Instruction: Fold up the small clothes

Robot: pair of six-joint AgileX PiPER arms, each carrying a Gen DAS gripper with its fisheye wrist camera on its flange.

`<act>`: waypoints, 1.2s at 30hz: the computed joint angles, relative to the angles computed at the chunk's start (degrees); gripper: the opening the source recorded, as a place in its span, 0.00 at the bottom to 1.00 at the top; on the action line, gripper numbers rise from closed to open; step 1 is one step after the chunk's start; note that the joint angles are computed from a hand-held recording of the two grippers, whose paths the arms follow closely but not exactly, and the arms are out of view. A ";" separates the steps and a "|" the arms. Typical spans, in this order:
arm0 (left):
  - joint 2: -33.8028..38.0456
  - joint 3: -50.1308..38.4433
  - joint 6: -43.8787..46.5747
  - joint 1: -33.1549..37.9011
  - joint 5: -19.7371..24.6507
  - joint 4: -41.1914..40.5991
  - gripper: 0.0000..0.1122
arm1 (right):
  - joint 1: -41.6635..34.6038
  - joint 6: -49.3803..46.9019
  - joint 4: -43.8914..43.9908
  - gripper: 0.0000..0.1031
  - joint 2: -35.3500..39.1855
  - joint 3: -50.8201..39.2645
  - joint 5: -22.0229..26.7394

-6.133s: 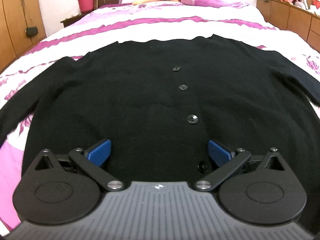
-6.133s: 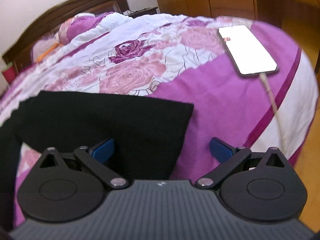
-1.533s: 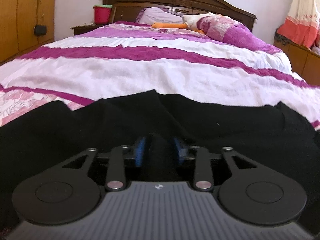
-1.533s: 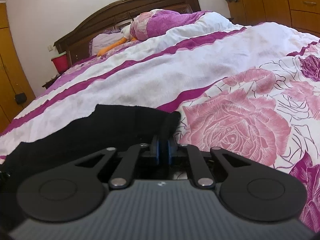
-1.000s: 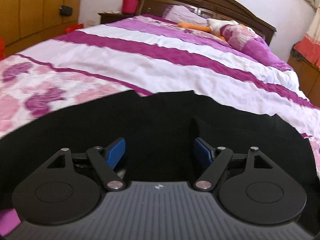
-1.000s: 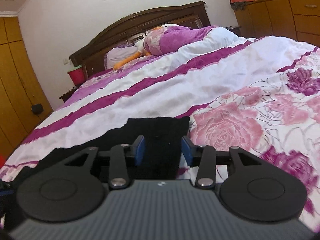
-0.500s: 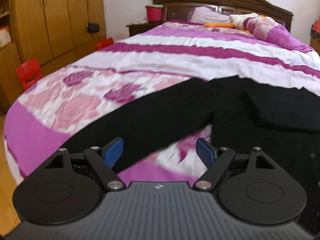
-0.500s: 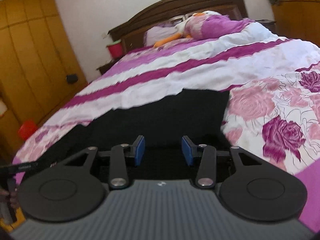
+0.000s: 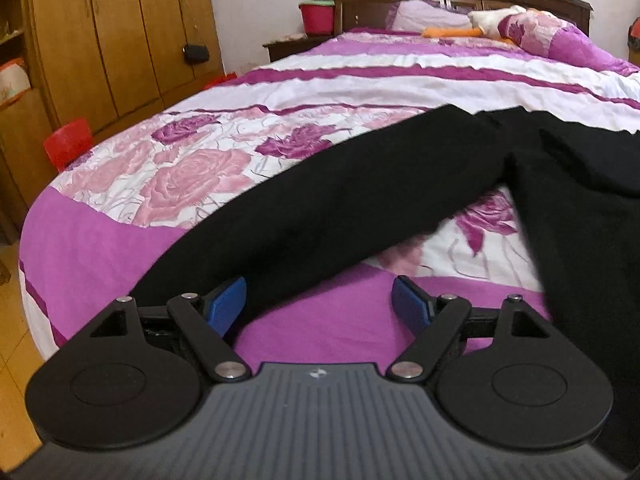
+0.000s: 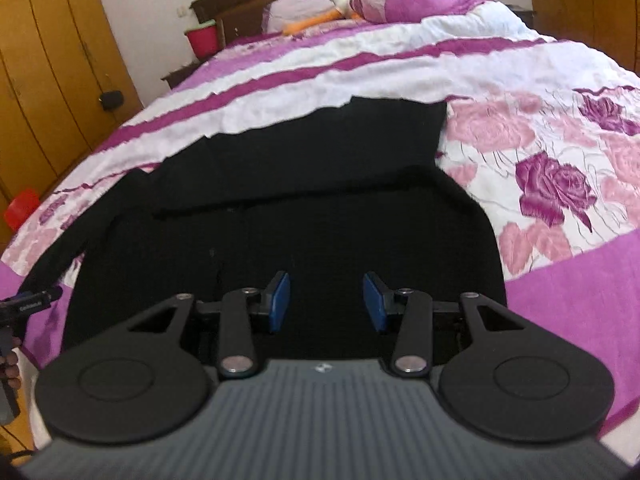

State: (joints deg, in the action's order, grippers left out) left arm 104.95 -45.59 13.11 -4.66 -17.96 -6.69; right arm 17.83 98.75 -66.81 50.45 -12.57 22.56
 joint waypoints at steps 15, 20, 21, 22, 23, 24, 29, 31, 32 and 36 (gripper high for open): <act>8.03 -4.54 12.55 -2.36 -12.23 -9.53 0.25 | 8.95 13.28 -7.68 0.43 6.10 3.72 5.76; 5.73 -4.51 6.80 -1.41 -11.71 -4.20 0.08 | 14.30 14.76 -7.81 0.43 4.97 3.17 9.73; 4.73 -3.82 3.83 -0.96 -13.01 -1.57 0.07 | 15.20 15.41 -8.20 0.43 4.29 3.33 10.29; 3.55 -3.30 2.20 -0.88 -13.55 -0.36 0.07 | 16.05 15.01 -8.03 0.43 3.39 3.49 10.57; 2.24 -2.86 0.16 -0.77 -14.04 1.47 0.07 | 16.27 13.77 -7.51 0.43 2.69 3.45 10.36; 1.08 -2.58 -1.54 -0.79 -14.47 3.12 0.07 | 16.96 12.76 -7.06 0.43 2.01 3.41 10.45; -3.82 -3.40 -4.48 -3.50 -14.10 6.04 0.07 | 20.87 14.67 -8.17 0.42 0.79 3.50 13.09; -4.73 -4.31 -3.36 -5.78 -14.21 5.27 0.07 | 21.36 15.02 -8.26 0.43 0.11 3.79 13.29; -5.02 -5.10 -2.58 -7.16 -13.85 4.74 0.07 | 21.75 15.40 -8.22 0.42 -0.18 4.00 13.67; -5.24 -7.96 -0.79 -13.81 -11.94 2.84 0.07 | 20.63 15.87 -8.09 0.43 -2.07 5.09 13.57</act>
State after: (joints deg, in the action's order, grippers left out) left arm 99.71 -53.54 12.32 -18.48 -29.90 -3.85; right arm 38.46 114.62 -74.90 48.38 -7.49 36.13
